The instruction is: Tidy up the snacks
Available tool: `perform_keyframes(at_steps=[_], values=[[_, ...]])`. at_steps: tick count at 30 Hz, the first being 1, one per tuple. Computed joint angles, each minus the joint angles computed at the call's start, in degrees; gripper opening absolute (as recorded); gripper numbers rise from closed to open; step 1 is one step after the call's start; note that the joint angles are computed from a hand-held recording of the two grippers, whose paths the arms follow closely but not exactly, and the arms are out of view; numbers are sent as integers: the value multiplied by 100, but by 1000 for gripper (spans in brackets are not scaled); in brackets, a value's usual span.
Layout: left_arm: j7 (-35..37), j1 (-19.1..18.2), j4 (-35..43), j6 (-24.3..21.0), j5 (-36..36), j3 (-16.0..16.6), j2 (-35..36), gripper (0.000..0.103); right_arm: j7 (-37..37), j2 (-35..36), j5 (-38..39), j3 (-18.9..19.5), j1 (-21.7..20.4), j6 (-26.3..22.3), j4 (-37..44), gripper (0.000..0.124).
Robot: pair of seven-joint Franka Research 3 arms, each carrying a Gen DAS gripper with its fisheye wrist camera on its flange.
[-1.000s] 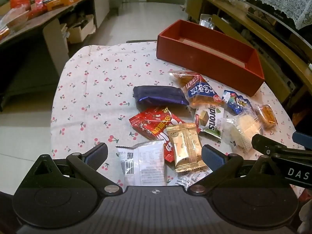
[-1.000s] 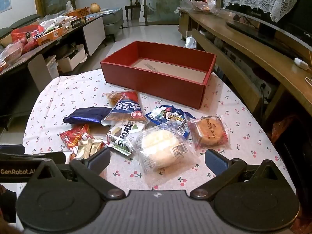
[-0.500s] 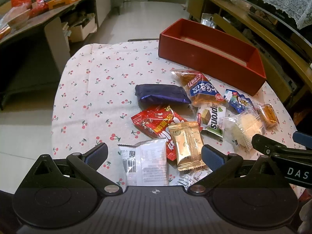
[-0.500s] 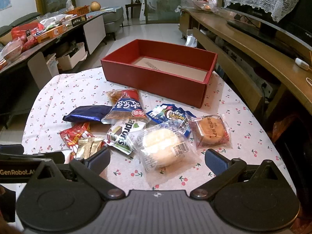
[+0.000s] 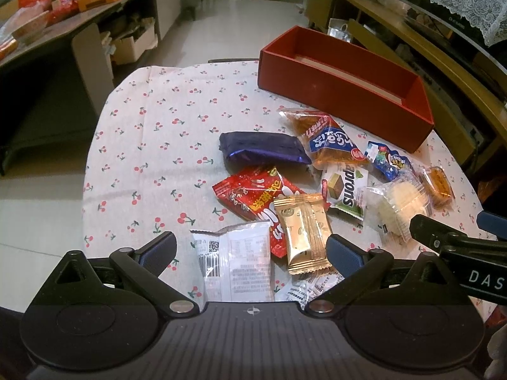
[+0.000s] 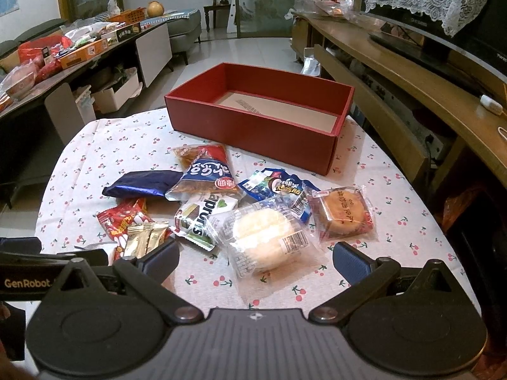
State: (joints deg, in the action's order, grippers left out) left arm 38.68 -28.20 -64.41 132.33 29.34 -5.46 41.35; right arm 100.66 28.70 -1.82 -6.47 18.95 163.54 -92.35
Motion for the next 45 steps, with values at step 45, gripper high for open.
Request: perform_keyframes(at_steps=[45], values=[[501, 123, 478, -1078, -578, -117, 465, 95, -1262, 747, 1014, 746, -405, -1103, 1356, 103]])
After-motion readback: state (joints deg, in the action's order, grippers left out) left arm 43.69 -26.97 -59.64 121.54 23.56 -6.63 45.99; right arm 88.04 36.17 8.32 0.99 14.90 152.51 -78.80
